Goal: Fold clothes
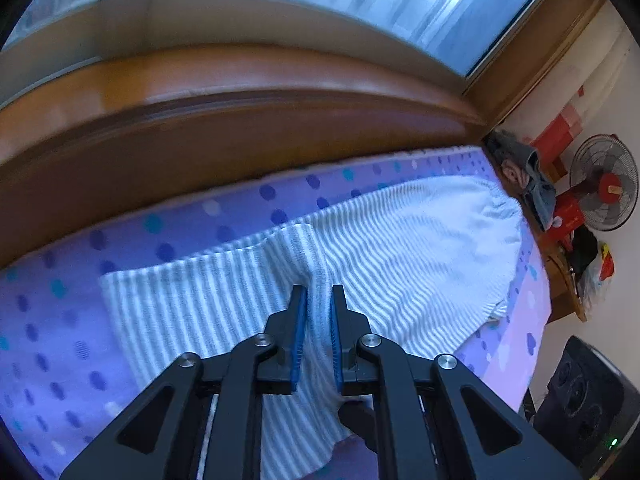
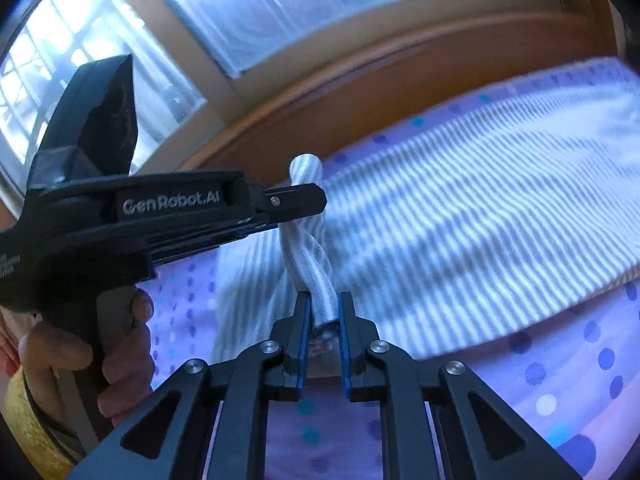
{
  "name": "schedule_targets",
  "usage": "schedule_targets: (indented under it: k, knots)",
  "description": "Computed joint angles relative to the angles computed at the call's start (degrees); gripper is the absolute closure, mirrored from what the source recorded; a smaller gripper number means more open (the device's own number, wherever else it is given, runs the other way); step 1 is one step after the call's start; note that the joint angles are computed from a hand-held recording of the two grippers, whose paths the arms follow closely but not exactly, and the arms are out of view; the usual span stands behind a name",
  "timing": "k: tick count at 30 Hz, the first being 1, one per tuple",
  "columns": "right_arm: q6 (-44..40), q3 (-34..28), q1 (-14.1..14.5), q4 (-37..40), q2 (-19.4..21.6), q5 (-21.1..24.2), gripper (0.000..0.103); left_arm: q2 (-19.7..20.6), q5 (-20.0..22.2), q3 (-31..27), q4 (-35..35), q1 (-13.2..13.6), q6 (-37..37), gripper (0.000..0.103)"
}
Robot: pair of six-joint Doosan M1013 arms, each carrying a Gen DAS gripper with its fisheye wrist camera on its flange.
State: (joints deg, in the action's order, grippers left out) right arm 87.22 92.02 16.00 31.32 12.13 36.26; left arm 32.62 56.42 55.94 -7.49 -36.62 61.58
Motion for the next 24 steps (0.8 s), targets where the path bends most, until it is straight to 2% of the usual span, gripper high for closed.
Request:
schedule_targets:
  k: [2,6,8,11,14,18,20,24]
  knots:
    - [0.86,-0.24,-0.68,-0.39,0.46,1.27,0.082,0.40,0.87,-0.58,-0.01,-0.18,-0.73,0.089]
    - [0.51,-0.42,-0.96,-3.33,-0.30,1.55,0.077,-1.81,-0.43,1.25,1.87,-0.78,-1.56,0.086]
    - [-2.18,-0.58,-0.56,-3.99,-0.88,0.78,0.077,-3.81,-2.40,3.60,4.11,-1.10,-4.06,0.084]
    - [-11.03,-0.61,0.17,-1.23,-1.32,0.25,0.077,-6.04,-5.41,6.83,5.95,-1.10,-7.57,0.080]
    - [-17.82,-1.33,0.68,1.51,-0.43,1.93,0.077,-5.35,-3.96,6.63,6.95,-0.82,-10.09,0.080]
    - [-16.81,-2.56,1.24,-3.04,1.79,4.77,0.077,-4.04,-2.04,6.66,7.86,-0.64,-11.69,0.080]
    - [-20.22,-1.42,0.72,-0.48,1.60,3.64,0.077,-3.88,-2.44,7.21,7.39,-0.46,-11.28,0.080]
    - [-19.99,-1.72,0.70,-0.73,1.87,4.09,0.076,-4.02,-2.88,7.50,5.23,0.08,-8.34,0.080]
